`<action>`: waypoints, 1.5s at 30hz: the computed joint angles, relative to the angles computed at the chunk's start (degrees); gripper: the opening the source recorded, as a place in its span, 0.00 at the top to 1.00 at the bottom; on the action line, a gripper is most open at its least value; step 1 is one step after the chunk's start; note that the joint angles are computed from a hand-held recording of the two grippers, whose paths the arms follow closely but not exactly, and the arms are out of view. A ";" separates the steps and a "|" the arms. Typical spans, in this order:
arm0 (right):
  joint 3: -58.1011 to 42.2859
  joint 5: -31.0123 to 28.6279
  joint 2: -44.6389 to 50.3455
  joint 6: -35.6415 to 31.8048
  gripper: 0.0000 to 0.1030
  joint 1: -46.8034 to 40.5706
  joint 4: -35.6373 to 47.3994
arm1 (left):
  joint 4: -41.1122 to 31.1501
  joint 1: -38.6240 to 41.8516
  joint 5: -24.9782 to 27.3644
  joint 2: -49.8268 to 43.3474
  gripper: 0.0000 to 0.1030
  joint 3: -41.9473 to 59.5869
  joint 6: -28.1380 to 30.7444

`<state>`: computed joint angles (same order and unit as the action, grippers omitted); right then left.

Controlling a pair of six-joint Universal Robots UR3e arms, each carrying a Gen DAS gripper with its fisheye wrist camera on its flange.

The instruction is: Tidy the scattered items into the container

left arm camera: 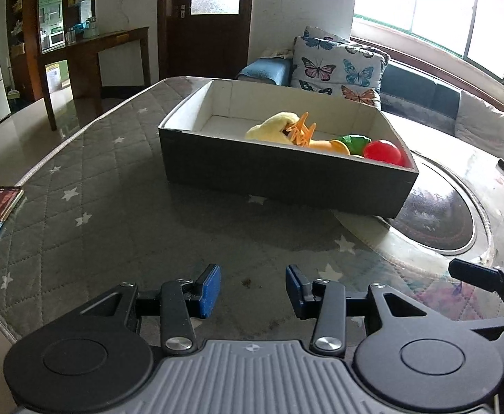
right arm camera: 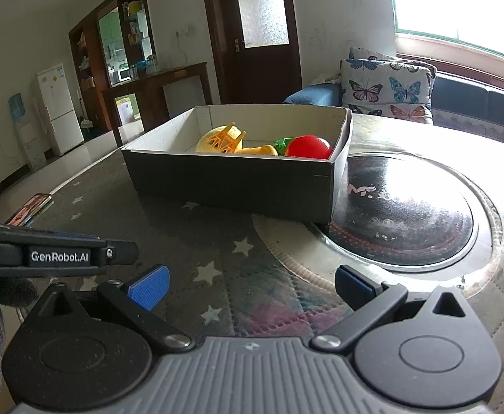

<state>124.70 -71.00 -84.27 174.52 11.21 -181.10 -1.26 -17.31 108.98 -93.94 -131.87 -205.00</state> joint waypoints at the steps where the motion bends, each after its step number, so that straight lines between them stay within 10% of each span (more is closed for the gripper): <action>1: -0.32 -0.24 0.17 0.01 0.00 0.13 0.20 | 0.14 0.36 -0.47 0.07 0.57 0.00 0.26; 45: -18.91 -5.94 11.96 5.07 0.00 3.11 8.80 | -3.20 9.68 -10.17 -6.58 0.57 11.02 12.30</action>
